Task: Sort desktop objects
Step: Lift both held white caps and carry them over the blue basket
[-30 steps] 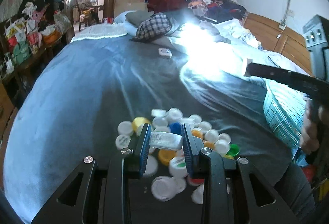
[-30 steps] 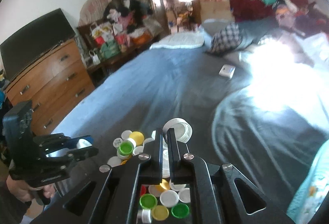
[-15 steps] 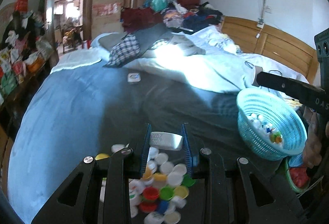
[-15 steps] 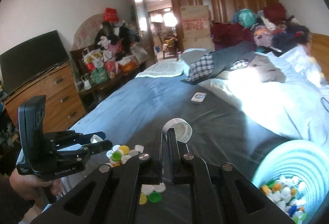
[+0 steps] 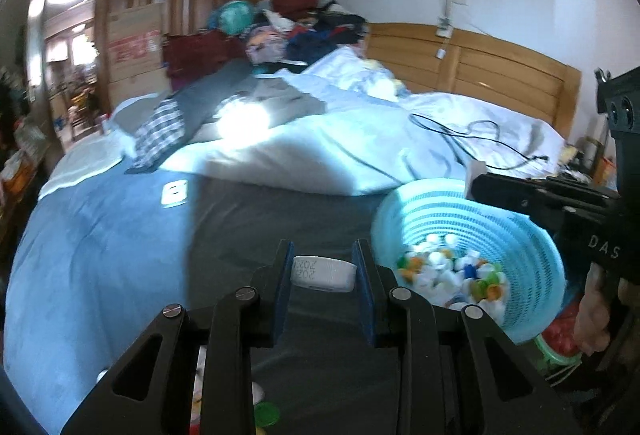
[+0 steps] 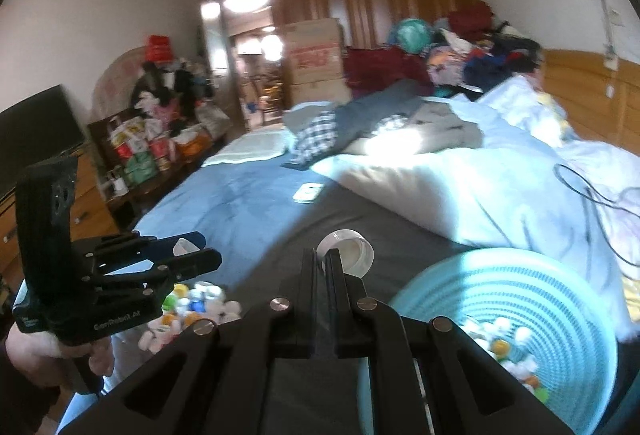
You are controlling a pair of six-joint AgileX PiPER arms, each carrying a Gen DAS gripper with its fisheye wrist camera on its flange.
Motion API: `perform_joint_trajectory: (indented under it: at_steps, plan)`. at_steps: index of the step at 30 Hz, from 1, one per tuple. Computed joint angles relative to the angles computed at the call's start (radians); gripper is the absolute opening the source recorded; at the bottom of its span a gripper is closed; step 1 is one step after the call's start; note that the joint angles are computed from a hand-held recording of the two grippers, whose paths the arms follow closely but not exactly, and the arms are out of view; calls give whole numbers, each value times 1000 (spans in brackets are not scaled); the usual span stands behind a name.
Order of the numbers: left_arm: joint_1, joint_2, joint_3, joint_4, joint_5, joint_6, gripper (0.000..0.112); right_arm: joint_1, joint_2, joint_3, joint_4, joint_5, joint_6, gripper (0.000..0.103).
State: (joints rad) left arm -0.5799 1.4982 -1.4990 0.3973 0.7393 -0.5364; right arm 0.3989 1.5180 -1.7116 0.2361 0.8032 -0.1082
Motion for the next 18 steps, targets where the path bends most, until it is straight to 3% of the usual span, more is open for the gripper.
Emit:
perform_joint_trajectory:
  at_steps: [11,18]
  plan:
    - [-150,319,-435,-62,135,112,25,-220,-29,17,48,85,-61,5]
    - [-192,456,-632,-99,220,167,25,-303,-30,15,59,103,-91,5]
